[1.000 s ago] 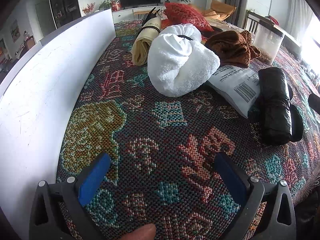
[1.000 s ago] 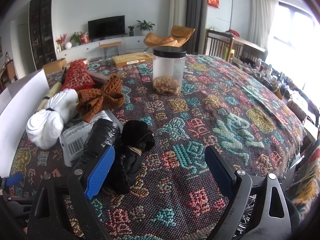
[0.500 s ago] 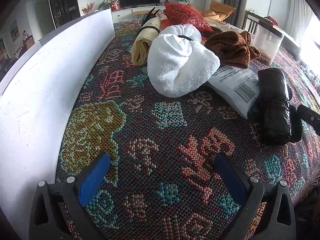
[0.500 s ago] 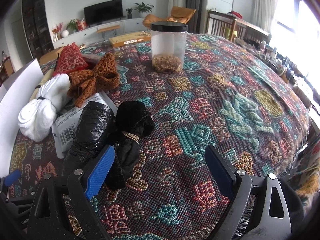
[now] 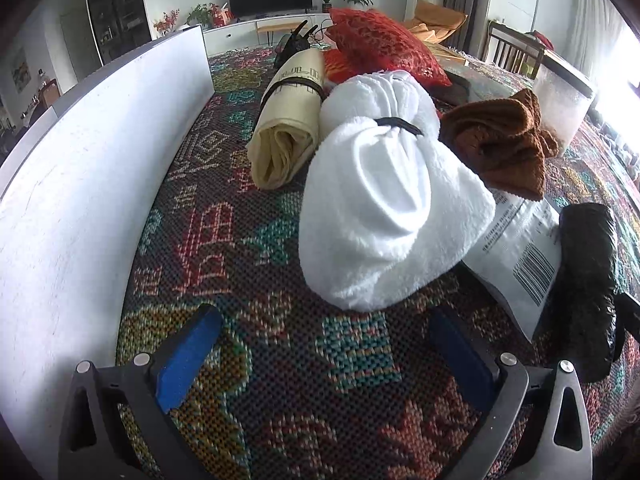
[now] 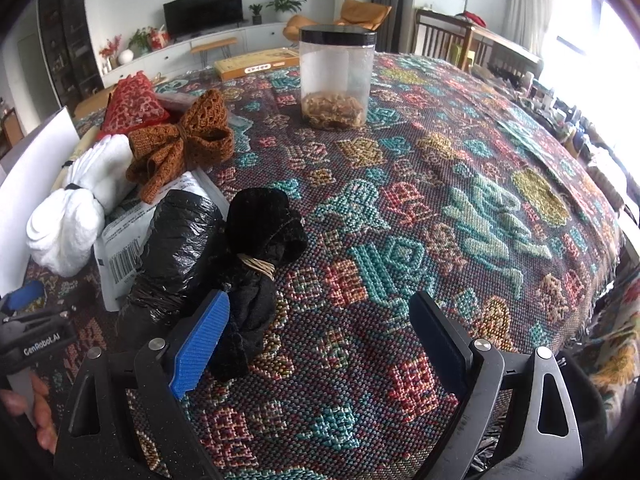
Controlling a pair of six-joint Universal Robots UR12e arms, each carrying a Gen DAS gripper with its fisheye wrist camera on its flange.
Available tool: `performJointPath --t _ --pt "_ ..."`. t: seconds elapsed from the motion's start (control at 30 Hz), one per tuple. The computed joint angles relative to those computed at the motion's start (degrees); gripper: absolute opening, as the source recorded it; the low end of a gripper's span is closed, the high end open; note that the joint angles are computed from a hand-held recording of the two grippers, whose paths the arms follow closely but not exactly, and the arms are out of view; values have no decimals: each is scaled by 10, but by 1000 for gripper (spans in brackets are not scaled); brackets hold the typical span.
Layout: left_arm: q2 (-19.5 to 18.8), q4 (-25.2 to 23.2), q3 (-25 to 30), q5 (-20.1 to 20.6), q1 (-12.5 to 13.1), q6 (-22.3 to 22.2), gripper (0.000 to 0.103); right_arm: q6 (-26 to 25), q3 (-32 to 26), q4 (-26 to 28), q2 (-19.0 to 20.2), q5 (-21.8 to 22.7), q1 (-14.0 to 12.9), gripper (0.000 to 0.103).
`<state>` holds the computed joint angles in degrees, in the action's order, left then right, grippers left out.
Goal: Organize soft objects
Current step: 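Lower left tool over towel bundle while right tool lowers over velvet pouch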
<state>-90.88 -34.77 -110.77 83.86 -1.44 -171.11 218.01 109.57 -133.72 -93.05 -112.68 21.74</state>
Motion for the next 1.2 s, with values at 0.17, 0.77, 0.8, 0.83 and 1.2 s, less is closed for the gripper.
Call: performJointPath --t 0.17,0.77,0.8,0.83,1.2 --pt "-5 13 2 -6 1 -1 103 24 12 -30 -3 56 -20 93" --pt "-2 18 -2 -5 1 -4 103 -10 -8 -74 44 48 -32 95" --pt "-2 17 -2 -5 1 -4 103 -9 -7 -75 44 45 -32 95" --pt "-2 17 -2 -5 1 -4 103 -7 -7 -75 43 43 -34 95" --pt "-2 17 -3 -5 1 -4 103 74 9 -66 25 16 -47 94"
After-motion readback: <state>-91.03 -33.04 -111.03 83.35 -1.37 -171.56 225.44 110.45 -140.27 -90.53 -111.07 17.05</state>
